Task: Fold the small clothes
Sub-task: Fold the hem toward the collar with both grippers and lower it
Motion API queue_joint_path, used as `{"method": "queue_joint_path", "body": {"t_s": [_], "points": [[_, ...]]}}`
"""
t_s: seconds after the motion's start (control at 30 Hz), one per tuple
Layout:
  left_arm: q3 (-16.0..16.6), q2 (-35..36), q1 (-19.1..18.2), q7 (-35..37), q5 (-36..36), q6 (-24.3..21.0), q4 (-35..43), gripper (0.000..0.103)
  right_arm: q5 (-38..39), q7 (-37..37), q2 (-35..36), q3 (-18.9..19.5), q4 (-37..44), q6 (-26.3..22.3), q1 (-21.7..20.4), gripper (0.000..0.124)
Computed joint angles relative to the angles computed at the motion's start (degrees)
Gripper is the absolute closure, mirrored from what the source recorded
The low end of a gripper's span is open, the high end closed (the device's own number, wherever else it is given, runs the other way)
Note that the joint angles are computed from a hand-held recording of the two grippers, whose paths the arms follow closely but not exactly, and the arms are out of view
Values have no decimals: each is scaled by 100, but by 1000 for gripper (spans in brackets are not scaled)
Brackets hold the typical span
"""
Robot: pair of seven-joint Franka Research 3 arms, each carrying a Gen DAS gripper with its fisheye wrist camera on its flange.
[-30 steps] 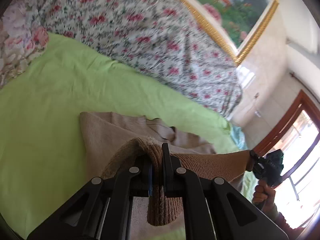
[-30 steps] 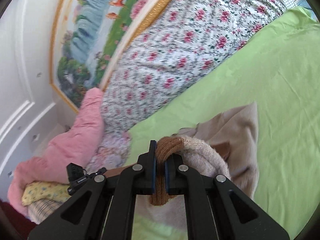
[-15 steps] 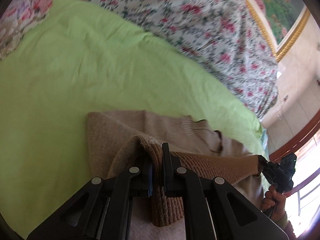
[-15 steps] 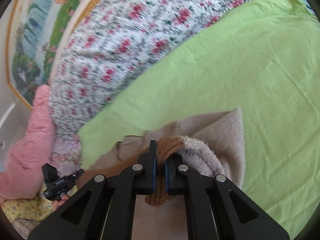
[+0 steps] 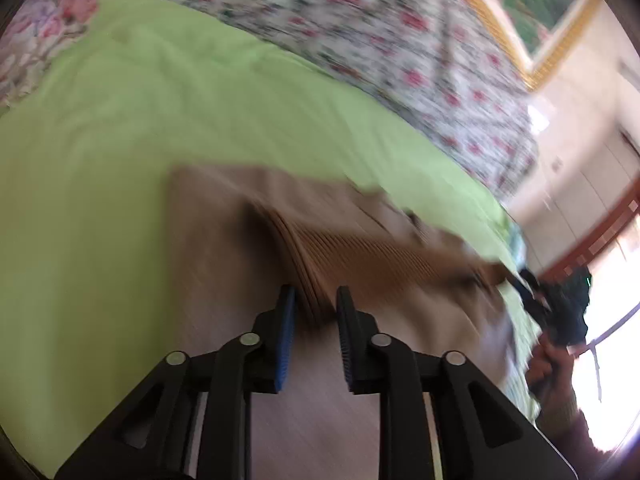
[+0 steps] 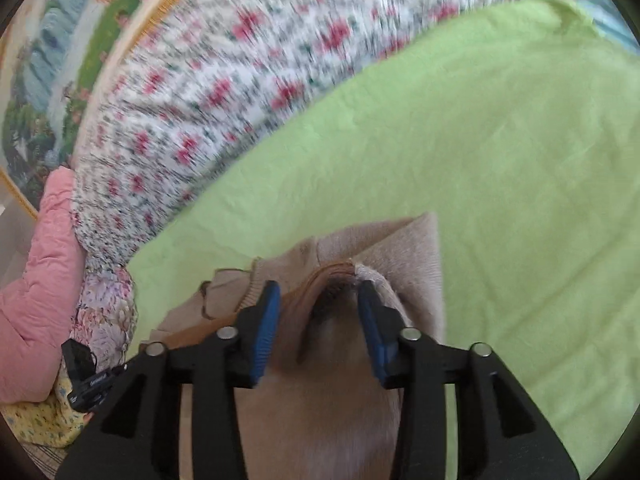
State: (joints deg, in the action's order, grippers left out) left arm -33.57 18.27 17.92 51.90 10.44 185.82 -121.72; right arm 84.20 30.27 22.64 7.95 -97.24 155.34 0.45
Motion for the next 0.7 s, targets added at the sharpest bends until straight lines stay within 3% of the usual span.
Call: {"method": "queue_joint_path", "body": {"t_s": [0.03,0.1,0.17,0.33,0.5,0.53,0.63,0.7], "points": [[-355,13,223,86,37,-35,-69,80,144,-290,-194,55,-207,-132,-56,81],[-710,172,269,265,118,-150,-5,79,4,-651,-458,40,-509,-647,-30,81],[-965,544,204,590,157,-461,356,79,-931,-530,-524,-47,-605,-1128,214,81],[-205,1128,-805,939,148,-1384,1563,78,-2654,-17,-108,-101,-75,-1606,695,83],[102,1531,-986,1398,-121,-1916,2311,80,-4176,1485,1074,-224,1600,-2512,887,84],[193,1588,-1023,1425,-195,-1982,2448,85,-4380,1756,1374,-222,2032,-2698,887,86],[293,1850,-992,1649,-541,-2054,2869,90,-4846,2420,2147,-195,3198,-2892,917,99],[932,1928,-1419,1300,-452,-2245,3257,90,-5049,2802,2596,-152,3890,-2890,922,113]]}}
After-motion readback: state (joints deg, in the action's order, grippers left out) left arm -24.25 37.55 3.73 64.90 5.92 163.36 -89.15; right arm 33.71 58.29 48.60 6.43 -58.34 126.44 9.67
